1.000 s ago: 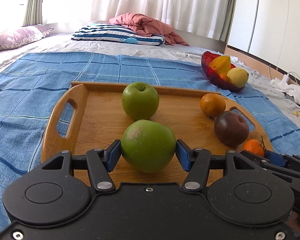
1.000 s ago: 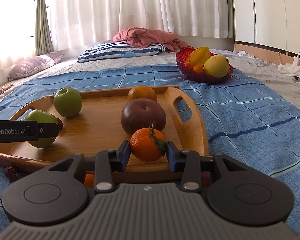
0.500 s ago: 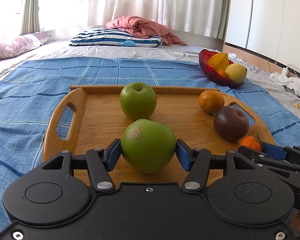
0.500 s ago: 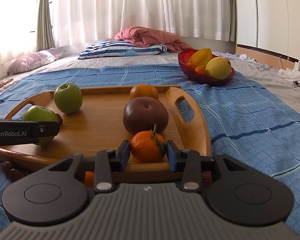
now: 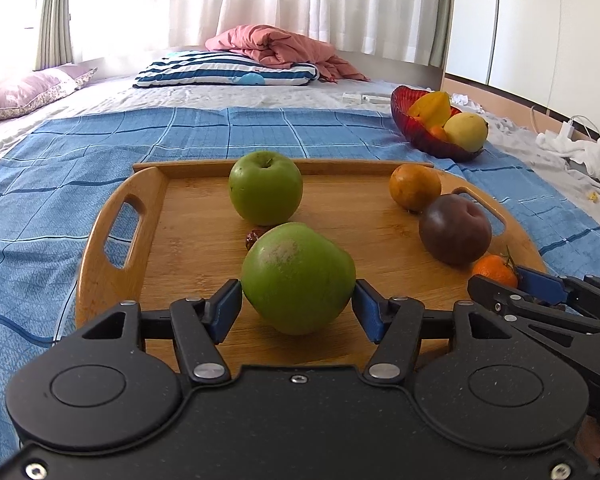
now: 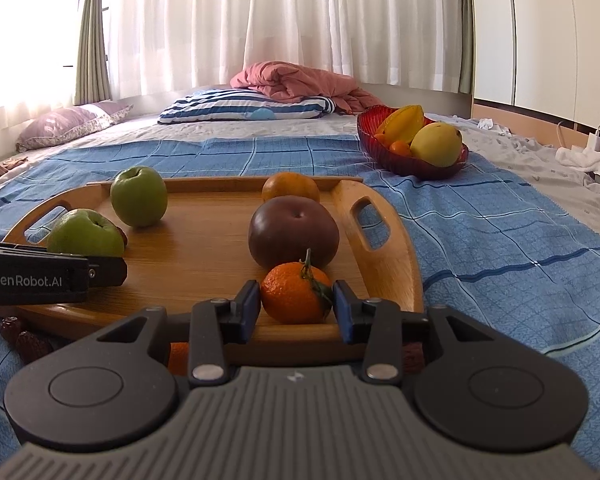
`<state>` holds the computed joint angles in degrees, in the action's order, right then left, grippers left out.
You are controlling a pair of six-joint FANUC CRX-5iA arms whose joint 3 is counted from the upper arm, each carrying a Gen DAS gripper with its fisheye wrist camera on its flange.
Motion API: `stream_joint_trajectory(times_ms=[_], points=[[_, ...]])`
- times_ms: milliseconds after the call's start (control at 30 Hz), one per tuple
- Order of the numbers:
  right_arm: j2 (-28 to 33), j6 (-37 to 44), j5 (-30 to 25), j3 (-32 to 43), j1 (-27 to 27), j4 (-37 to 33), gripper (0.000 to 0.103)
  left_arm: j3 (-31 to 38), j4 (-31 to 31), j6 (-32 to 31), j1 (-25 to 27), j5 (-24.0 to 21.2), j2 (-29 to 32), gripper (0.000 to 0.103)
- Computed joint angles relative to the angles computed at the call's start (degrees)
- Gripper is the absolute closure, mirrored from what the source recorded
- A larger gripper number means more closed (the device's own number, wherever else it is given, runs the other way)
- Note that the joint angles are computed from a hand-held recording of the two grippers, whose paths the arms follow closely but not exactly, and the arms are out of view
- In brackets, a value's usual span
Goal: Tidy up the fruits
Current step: 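Lower both fruits onto the tray and open both tools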
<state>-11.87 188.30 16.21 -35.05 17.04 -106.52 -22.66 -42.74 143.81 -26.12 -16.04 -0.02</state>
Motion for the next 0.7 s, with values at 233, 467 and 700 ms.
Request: stream_joint_trajectory(times_ms=[233, 467, 700], points=[[-0.06, -6.61, 1.63, -0.45, 2.76, 5.81, 0.043, 0.23, -1.48, 1.55, -0.76, -1.4, -0.13, 0.037], [-0.08, -10.27, 2.48, -0.8, 4.23, 8.95, 0.041, 0.39, -3.14, 3.05, -1.5, -2.33, -0.3, 0.027], [0.06, -12.87, 3.23, -1.01, 5.32, 11.18, 0.034, 0.54, -4.77, 4.61, -2.45, -3.38, -0.56, 0.021]])
